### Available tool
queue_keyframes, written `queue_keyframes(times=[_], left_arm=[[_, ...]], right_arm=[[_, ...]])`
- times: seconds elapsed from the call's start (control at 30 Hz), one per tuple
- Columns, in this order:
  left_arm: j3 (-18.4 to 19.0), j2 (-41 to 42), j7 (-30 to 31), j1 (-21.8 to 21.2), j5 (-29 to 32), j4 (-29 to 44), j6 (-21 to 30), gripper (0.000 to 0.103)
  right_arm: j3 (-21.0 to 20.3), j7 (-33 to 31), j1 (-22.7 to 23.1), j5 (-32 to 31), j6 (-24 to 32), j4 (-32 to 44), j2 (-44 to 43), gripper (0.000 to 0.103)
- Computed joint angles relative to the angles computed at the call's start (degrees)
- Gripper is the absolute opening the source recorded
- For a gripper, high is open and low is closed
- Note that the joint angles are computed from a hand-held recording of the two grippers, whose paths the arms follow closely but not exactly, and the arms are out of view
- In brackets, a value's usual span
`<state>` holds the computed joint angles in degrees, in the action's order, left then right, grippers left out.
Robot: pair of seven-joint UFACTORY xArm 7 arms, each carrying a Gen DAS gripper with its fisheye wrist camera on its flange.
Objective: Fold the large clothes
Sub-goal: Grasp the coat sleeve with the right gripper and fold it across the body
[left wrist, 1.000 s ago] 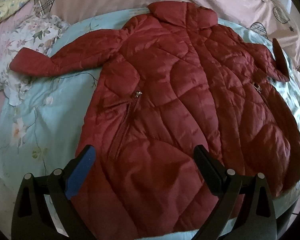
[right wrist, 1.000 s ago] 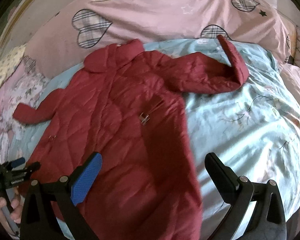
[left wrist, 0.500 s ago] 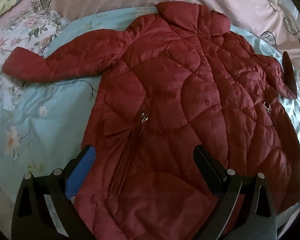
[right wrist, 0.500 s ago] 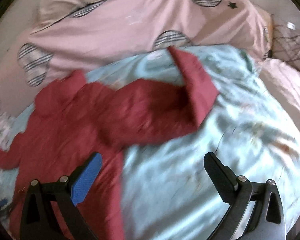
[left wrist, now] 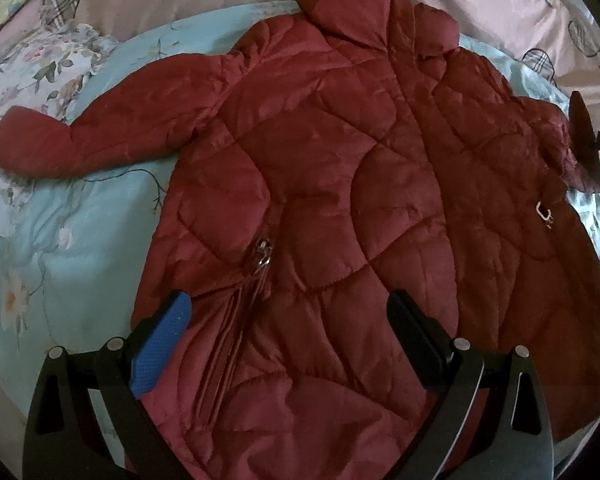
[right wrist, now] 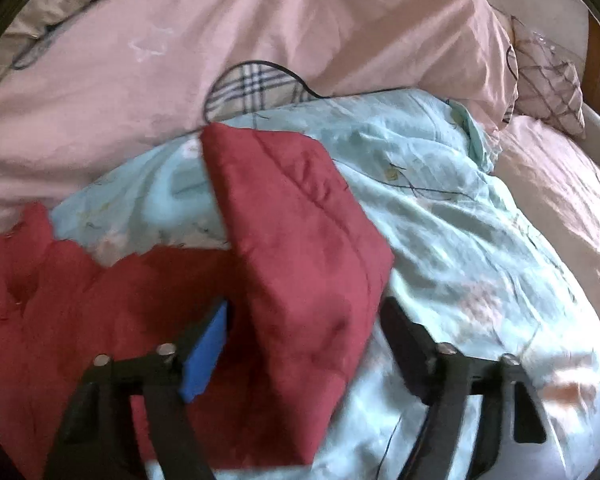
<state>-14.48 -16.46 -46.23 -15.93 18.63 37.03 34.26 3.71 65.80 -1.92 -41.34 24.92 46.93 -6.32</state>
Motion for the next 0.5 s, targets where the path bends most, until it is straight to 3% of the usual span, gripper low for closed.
queue_keyframes(times=[0.03, 0.17, 0.27, 0.5], left_arm=[[-0.04, 0.53, 0.02, 0.08, 0.19, 0.32, -0.02, 0.099], [0.24, 1.72, 0.11, 0.31, 0.86, 0.87, -0.68, 0.099], [0.55, 2.0, 0.2, 0.35, 1.03, 0.91, -1.28, 0.099], [1.32, 1.79, 0.14, 0.84, 0.65, 0.22, -2.67, 0.099]], right_arm=[[-0.37, -0.45, -0.18, 0.38, -0.93, 0.36, 0.92, 0.069], [-2.04, -0.9, -0.6, 2.35, -4.93, 0.8, 3.54, 0.026], [-1.53, 2.31, -0.43, -0.79, -6.31, -0.15, 2.17, 0.017], [1.94, 2.9, 0.45, -1.29, -13.26, -2.7, -2.13, 0.015]])
